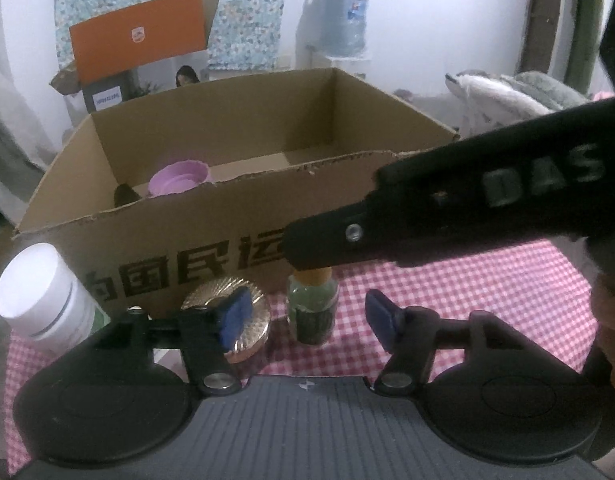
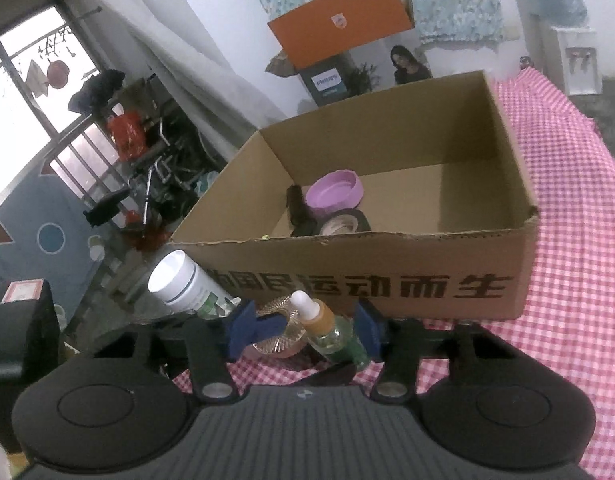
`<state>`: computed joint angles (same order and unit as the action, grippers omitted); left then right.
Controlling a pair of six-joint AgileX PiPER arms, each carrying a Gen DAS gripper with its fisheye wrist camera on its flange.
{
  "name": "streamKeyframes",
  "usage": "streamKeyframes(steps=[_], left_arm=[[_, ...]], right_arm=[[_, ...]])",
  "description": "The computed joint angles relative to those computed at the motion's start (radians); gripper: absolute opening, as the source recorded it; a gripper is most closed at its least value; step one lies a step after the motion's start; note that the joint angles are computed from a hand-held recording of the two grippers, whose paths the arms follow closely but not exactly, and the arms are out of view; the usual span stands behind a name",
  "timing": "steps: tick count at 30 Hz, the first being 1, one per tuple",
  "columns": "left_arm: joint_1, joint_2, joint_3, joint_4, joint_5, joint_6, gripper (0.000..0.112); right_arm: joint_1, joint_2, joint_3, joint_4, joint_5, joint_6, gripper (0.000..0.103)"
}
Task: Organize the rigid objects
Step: 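Grasp the green dropper bottle by its neck with the right gripper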
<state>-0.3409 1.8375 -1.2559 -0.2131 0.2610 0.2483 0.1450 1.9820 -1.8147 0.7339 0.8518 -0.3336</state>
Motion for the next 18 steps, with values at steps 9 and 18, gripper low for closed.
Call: streamKeyframes(steps=[9,18], left_arm=[[-0.008,0.027,-0.007,-0.045,-0.028,0.052,0.041],[0.007,0.041,-0.025,-0.233,-0.008,0.168,0.031]], right_arm=[[0.011,0.052,-0.073,-0.048,0.033,0.045,0.028],[-0.013,0.072,-0.115,-0.039,0.095,0.034,0.026]])
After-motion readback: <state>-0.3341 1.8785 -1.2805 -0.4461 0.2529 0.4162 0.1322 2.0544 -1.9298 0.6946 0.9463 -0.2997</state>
